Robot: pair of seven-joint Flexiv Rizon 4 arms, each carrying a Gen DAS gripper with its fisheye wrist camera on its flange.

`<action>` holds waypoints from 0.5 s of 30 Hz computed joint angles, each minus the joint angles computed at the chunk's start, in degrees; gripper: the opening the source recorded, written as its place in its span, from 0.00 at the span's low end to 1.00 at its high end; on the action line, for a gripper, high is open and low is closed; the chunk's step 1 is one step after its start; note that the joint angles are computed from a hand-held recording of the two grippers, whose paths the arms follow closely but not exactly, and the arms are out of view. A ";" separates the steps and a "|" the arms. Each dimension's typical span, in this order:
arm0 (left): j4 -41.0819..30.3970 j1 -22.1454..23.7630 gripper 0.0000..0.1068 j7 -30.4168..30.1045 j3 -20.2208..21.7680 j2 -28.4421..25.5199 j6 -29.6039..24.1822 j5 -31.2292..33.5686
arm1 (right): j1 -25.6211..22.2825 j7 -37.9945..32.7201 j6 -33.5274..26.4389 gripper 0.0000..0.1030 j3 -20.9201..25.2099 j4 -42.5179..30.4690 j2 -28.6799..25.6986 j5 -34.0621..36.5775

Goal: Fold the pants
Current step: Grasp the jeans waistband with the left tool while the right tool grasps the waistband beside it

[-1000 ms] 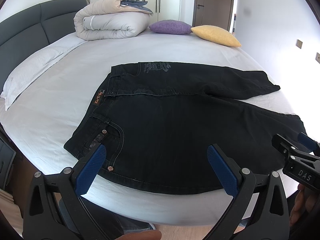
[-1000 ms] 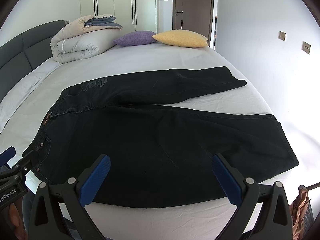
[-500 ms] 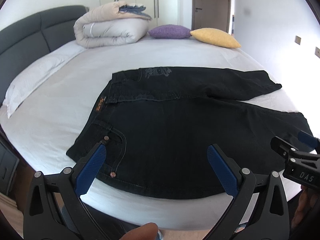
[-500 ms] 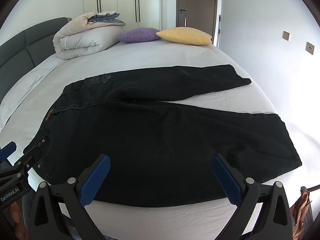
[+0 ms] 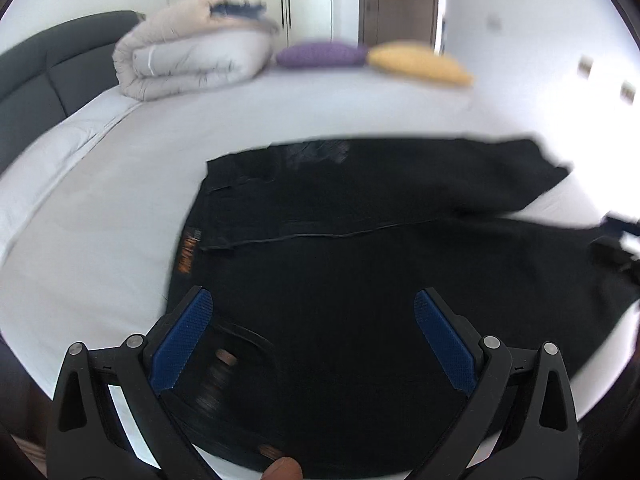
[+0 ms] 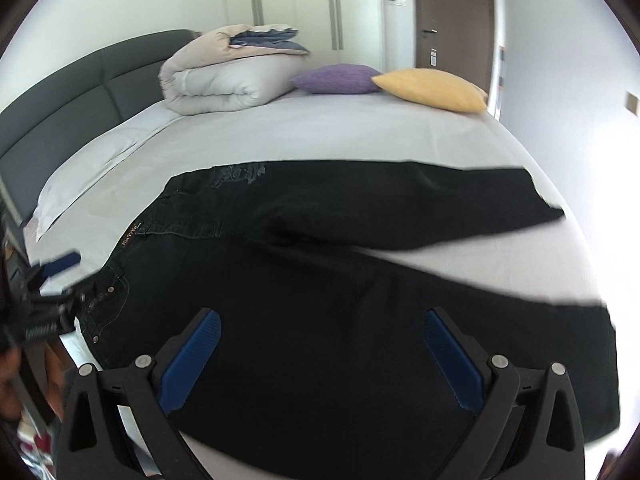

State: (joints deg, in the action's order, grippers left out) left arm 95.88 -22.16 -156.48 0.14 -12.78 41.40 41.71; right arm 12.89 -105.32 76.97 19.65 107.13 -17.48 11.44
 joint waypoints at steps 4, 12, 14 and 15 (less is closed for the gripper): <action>-4.07 6.03 0.96 15.15 1.82 -3.04 5.77 -2.13 | -4.17 -10.54 -8.09 0.98 3.99 -9.56 -5.10 3.89; -21.23 20.81 0.96 59.29 -0.95 -19.68 4.56 -21.38 | -4.71 -25.88 -23.10 0.74 3.34 -24.63 -13.31 7.38; -22.48 24.10 0.96 66.55 -2.54 -22.37 4.49 -26.74 | -4.52 -27.20 -26.26 0.72 2.67 -28.07 -15.28 8.43; -23.70 24.75 0.96 68.89 -2.60 -23.61 3.74 -28.31 | -4.43 -27.66 -27.30 0.71 2.37 -29.15 -15.95 9.02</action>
State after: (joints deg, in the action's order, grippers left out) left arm 72.18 2.59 -87.59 -2.46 -36.40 45.13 13.40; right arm 8.46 -132.98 49.67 22.02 77.98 -33.43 20.47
